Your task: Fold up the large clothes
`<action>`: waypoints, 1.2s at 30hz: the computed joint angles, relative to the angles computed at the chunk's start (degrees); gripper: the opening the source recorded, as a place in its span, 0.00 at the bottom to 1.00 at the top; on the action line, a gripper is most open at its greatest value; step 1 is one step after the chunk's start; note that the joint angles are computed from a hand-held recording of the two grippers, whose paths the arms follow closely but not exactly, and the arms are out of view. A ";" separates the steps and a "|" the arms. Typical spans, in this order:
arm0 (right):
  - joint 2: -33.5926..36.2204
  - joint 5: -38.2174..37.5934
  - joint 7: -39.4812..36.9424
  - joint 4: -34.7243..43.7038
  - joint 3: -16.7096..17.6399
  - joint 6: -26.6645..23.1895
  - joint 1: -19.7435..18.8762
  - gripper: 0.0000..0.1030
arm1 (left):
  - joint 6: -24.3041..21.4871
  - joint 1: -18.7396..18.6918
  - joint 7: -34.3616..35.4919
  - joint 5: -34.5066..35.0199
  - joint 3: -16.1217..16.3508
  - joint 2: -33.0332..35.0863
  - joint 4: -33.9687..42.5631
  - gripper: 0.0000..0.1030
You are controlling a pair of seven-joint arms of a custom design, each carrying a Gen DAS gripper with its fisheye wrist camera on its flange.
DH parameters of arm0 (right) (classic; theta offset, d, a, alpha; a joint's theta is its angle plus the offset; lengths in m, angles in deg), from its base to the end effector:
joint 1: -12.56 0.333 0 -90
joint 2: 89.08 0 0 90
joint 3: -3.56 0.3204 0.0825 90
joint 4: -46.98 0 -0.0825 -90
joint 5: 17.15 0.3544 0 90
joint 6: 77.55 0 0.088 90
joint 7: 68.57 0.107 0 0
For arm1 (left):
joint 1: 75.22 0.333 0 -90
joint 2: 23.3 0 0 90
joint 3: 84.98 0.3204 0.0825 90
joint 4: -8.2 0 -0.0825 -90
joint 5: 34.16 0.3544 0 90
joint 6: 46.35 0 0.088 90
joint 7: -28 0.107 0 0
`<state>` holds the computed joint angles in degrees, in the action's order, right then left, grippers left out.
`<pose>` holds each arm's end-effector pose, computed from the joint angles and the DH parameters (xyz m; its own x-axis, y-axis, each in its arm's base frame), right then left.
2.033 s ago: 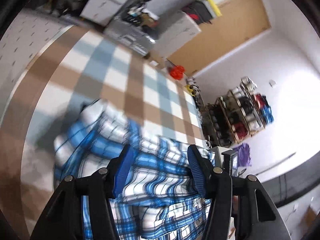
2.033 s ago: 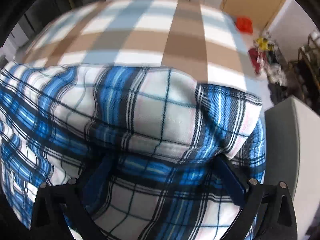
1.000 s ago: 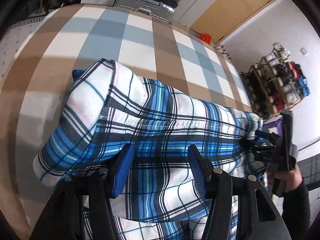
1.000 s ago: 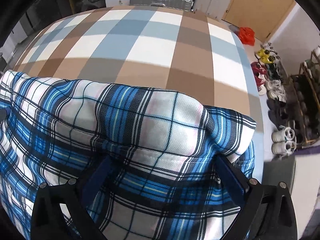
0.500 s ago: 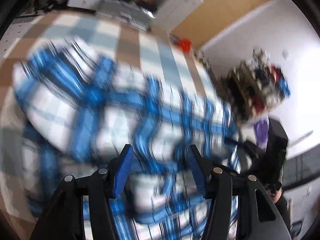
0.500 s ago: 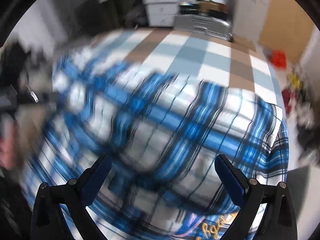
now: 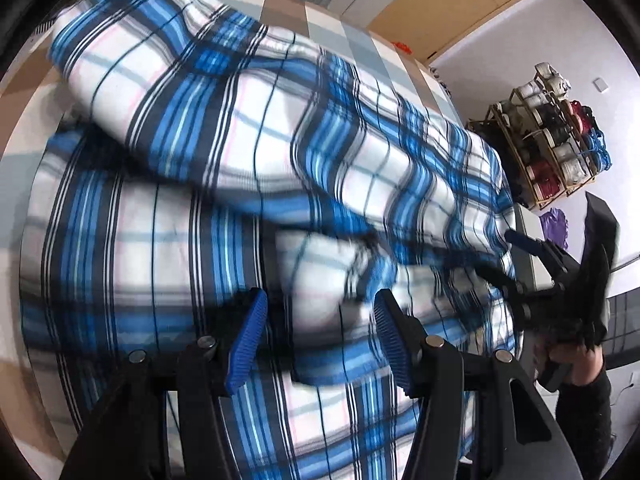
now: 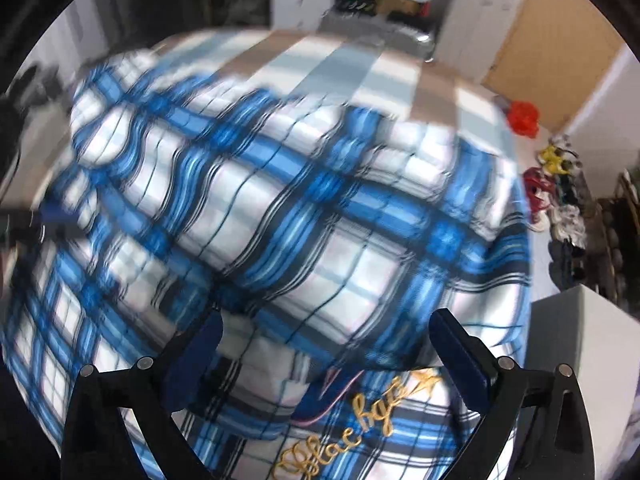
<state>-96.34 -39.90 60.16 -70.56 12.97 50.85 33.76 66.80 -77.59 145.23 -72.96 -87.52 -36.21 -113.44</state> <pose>0.4518 0.2584 0.5429 0.0276 -0.9904 0.1355 -0.8936 -0.0853 -0.4408 0.4663 -0.0817 0.5410 -0.3320 -0.7857 0.5220 -0.9386 0.2203 -0.2654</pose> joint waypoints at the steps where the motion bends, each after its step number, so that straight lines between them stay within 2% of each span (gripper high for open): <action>1: 0.67 0.79 0.48 0.41 -0.10 -2.28 -0.14 1.00 | -0.77 0.10 -0.16 -0.27 0.26 0.42 0.69 0.48; 2: 1.56 3.08 -0.93 0.76 -0.51 -4.47 -0.08 1.00 | -1.70 0.58 0.00 -0.56 0.88 -0.80 -0.07 0.48; 4: -0.92 6.47 0.30 -3.06 -1.51 -1.47 -0.51 1.00 | -2.85 1.32 -0.90 -0.78 1.61 -1.12 1.16 0.48; 6: -3.91 9.77 2.57 -4.98 -1.60 -1.40 -0.81 1.00 | -4.45 2.85 -0.32 -0.87 3.49 -5.39 -1.23 0.48; 9: -12.79 13.19 6.01 -12.64 -0.21 8.78 -0.07 1.00 | -4.69 4.87 1.18 0.49 5.74 -11.55 -5.07 0.49; 12: -20.80 13.91 11.79 -19.52 3.81 20.02 0.65 1.00 | -4.73 6.64 1.52 2.38 7.97 -16.62 -8.78 0.49; 13: -22.55 14.82 13.42 -21.85 4.82 25.00 1.27 1.00 | -4.00 6.98 0.84 3.21 7.66 -17.88 -9.94 0.51; 15: -24.07 16.18 16.46 -25.09 7.27 32.94 2.09 1.00 | -3.67 8.47 0.11 6.80 8.23 -20.94 -12.76 0.58; 19: -22.02 17.43 20.01 -28.29 11.52 46.91 3.00 1.00 | -5.71 8.63 0.00 8.26 10.28 -22.01 -15.02 0.62; 21: -20.08 17.27 20.40 -28.58 13.57 51.70 2.78 1.00 | -6.05 8.98 0.10 8.52 10.70 -21.31 -15.50 0.62; 23: -18.17 17.11 21.09 -25.99 18.75 51.73 -1.18 1.00 | -7.64 9.34 -0.26 8.50 11.23 -20.10 -15.04 0.62; 26: -18.91 15.58 22.15 -27.90 19.33 54.86 -1.43 1.00 | -9.10 9.96 -0.36 8.56 10.85 -19.03 -14.36 0.62; 27: -19.10 15.51 23.04 -28.28 21.32 56.12 -2.95 1.00 | -9.44 10.23 -0.50 9.09 10.55 -19.27 -14.36 0.62; 28: -19.30 15.76 23.06 -28.92 21.64 56.56 -2.99 1.00 | -9.12 10.21 -0.40 9.06 10.19 -19.35 -14.55 0.64; 31: -20.33 16.47 23.59 -29.20 21.93 53.75 -2.43 1.00 | -8.20 10.01 0.57 10.66 9.07 -20.62 -15.19 0.70; 34: -19.45 16.39 24.12 -28.99 22.13 54.92 -2.56 1.00 | -7.63 9.52 2.52 12.62 9.02 -21.92 -15.88 0.73; 36: -18.96 16.22 23.70 -28.67 21.89 55.28 -2.30 1.00 | -8.92 8.48 3.61 12.57 9.17 -21.81 -15.52 0.73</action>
<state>-115.30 -23.68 83.86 -99.23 34.86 106.13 31.46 57.88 -69.10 148.84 -60.39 -78.34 -58.02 -128.96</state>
